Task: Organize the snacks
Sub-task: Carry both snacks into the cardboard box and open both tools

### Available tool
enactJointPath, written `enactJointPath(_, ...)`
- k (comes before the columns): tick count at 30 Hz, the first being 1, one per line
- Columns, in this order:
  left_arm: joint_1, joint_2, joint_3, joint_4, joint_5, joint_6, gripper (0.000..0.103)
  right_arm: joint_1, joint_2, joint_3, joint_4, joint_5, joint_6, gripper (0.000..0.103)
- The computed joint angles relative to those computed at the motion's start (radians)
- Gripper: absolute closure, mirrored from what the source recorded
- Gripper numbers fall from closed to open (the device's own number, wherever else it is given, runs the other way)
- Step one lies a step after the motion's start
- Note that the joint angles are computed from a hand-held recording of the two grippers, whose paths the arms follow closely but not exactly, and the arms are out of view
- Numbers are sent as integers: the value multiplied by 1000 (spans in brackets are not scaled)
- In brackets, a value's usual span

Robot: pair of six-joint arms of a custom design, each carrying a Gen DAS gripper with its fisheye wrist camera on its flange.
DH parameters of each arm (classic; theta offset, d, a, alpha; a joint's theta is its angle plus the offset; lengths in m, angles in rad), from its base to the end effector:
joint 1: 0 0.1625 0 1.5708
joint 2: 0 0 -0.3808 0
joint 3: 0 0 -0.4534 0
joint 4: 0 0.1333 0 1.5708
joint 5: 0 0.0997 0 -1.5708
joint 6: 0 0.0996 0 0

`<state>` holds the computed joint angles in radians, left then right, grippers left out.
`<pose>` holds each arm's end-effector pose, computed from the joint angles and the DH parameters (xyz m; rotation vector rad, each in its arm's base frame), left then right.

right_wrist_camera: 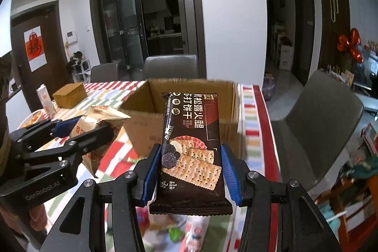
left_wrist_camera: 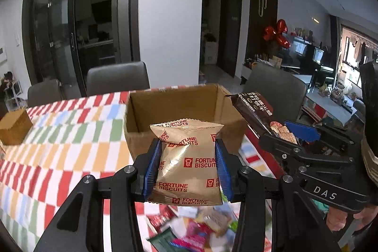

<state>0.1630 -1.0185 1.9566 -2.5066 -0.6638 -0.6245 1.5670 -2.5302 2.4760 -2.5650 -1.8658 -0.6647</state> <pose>-0.5256 -0.3010 0.0595 0.9445 2.2834 -1.0223 0.1033 -0.2736 0.4445 0.5577 -2.2329 1.1406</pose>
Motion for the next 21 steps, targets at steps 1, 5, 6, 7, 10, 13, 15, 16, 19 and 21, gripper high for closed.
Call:
enactJointPath(1,6,1,-10,3,3,13,59,14,31,-17,-13,-9,2,53)
enactJointPath(5,39,22,-63,-3,18,81,59,60,159,-92,-44,-50,18,53)
enactJointPath(6,51,27,-78,-7,12,97,59,66,187,-110,-46,-55,22,53)
enactJointPath(7,63,31,-91,-7,2,107,59,72,216,-129,-45,-61,26,52)
enactJointPath(10,93,50,-131,3,-8,125,59,84,301,-190,-35,-88,39,53)
enactJointPath(13,122,76,-176,16,-12,150,59,89,365,-233,-41,-116,34,53)
enactJointPath(15,137,89,-198,29,-16,154,59,96,402,-255,-58,-136,33,53)
enactJointPath(16,146,95,-207,28,-19,159,59,102,416,-260,-69,-144,30,53)
enactJointPath(19,183,125,-252,48,-53,149,59,106,470,-286,-89,-168,24,56)
enactJointPath(21,207,139,-279,71,-93,135,58,98,488,-302,-68,-166,41,57)
